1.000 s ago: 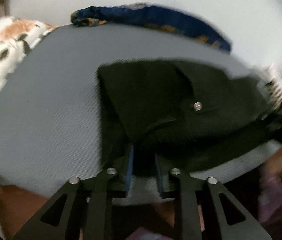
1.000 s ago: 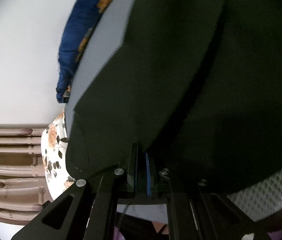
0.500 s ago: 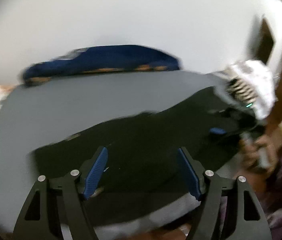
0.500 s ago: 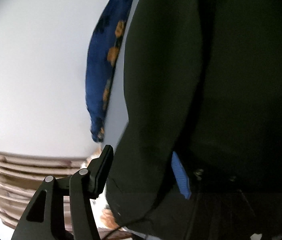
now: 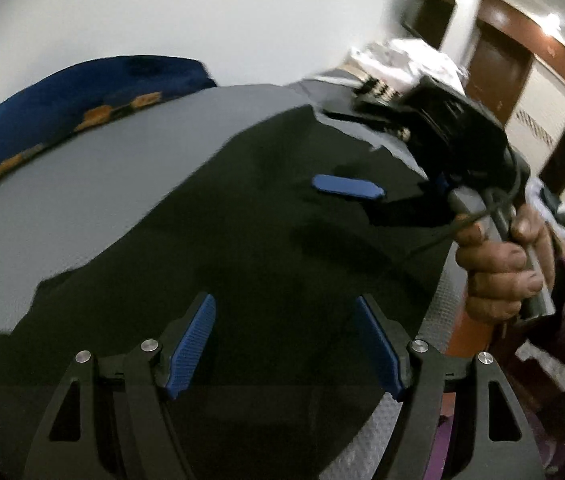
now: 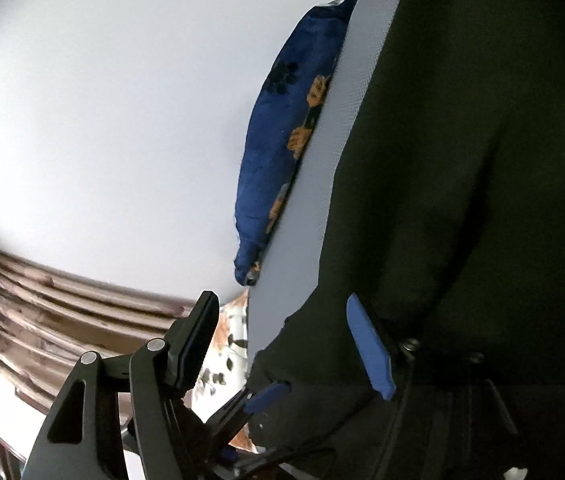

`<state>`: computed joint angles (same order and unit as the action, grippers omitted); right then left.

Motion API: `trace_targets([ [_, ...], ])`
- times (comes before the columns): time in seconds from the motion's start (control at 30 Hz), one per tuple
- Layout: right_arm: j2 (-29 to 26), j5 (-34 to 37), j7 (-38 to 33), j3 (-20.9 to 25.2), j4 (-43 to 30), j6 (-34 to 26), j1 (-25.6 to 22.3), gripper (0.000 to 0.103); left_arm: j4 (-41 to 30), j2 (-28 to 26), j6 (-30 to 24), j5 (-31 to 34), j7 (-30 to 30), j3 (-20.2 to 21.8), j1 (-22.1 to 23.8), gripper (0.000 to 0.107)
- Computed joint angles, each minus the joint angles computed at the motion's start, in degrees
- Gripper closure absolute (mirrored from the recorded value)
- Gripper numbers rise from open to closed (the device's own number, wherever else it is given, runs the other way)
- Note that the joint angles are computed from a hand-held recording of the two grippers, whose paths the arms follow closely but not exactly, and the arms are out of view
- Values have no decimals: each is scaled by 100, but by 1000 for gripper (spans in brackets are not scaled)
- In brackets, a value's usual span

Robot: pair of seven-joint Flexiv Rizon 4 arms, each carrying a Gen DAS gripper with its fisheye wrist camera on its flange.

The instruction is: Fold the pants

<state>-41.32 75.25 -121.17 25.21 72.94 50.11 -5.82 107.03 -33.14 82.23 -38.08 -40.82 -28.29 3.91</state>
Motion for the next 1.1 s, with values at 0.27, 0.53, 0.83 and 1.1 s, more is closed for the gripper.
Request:
trace_targets([
  [0.27, 238, -1107, 721, -360, 530, 566, 379, 39, -20, -21, -24, -55, -457, 202, -91, 34],
  [0.53, -142, -1704, 865, -184, 67, 533, 570, 39, 179, 0, 263, -97, -564, 21, 75, 34],
  [0.83, -198, -1196, 573, 321, 149, -243, 54, 95, 64, -2, 482, 852, -1171, 758, -410, 34],
  [1.1, -92, -661, 1032, 110, -37, -762, -28, 96, -223, -111, 653, 1894, -1503, 1535, -1016, 34],
])
